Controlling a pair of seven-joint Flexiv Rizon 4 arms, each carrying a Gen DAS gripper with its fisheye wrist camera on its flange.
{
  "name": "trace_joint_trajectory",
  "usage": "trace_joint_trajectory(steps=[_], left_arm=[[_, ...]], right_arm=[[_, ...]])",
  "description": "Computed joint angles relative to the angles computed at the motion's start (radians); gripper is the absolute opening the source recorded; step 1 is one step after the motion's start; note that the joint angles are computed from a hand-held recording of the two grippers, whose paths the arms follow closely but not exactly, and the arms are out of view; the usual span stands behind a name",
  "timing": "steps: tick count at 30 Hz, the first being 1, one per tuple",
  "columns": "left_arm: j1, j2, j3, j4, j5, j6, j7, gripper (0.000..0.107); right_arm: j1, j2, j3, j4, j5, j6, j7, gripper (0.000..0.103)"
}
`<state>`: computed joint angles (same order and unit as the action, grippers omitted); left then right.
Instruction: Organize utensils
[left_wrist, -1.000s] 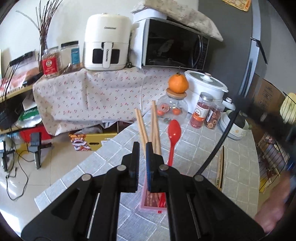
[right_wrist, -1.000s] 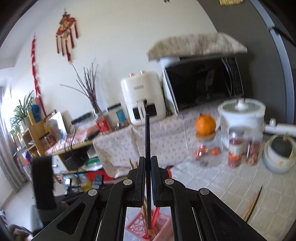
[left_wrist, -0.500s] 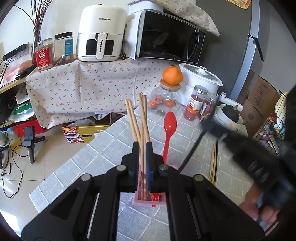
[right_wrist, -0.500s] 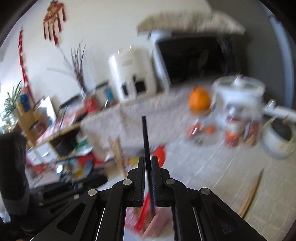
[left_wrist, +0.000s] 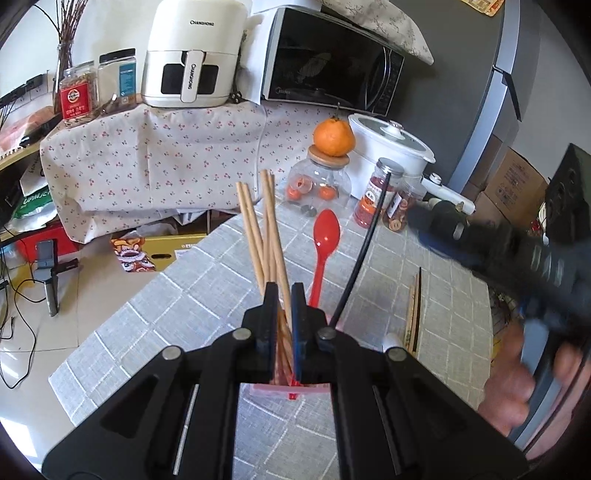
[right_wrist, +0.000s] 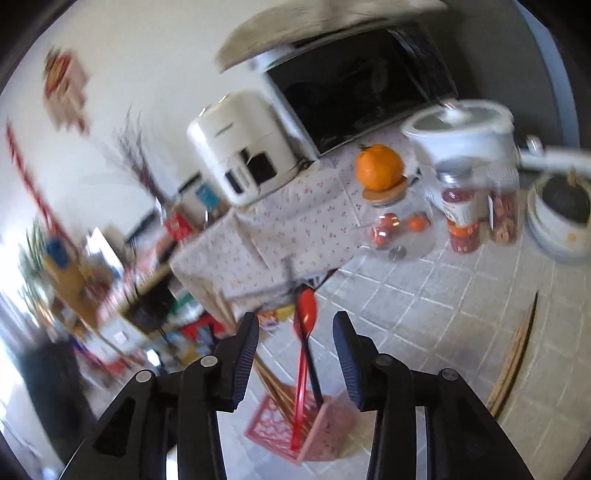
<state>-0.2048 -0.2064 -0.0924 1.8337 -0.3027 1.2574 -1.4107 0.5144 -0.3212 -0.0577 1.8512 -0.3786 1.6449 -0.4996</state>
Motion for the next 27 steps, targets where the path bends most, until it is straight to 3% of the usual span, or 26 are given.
trace_joint_trajectory(steps=[4,8,10,13,15,17,22,27], left_arm=[[0.010,0.008,-0.025,0.011,-0.053,-0.015,0.056,0.006],[0.004,-0.029,-0.024,-0.074,-0.052,-0.105,0.060,0.010],[-0.003,-0.056,-0.017,-0.142,-0.021,-0.156,0.043,0.029],[-0.008,-0.092,-0.019,-0.223,-0.012,-0.210,0.020,0.048],[-0.021,-0.122,-0.002,-0.283,0.027,-0.259,-0.032,0.053],[-0.033,-0.152,0.013,-0.339,0.068,-0.285,-0.083,0.053],[-0.029,-0.193,0.023,-0.437,0.096,-0.375,-0.133,0.053],[0.023,-0.233,-0.018,-0.496,-0.018,-0.463,-0.152,0.053]], right_arm=[[-0.112,-0.015,0.114,-0.011,0.101,0.008,0.001,0.044],[-0.108,-0.004,0.117,-0.012,0.111,-0.023,-0.012,0.044],[-0.110,0.005,0.120,-0.006,0.119,-0.030,-0.011,0.044],[-0.130,0.017,0.141,-0.004,0.127,-0.059,-0.025,0.044],[-0.163,0.019,0.184,-0.006,0.157,-0.074,-0.045,0.044],[-0.205,0.016,0.241,-0.016,0.203,-0.097,-0.081,0.044],[-0.221,0.011,0.273,-0.035,0.256,-0.132,-0.136,0.044],[-0.227,0.003,0.289,-0.050,0.309,-0.146,-0.172,0.044]])
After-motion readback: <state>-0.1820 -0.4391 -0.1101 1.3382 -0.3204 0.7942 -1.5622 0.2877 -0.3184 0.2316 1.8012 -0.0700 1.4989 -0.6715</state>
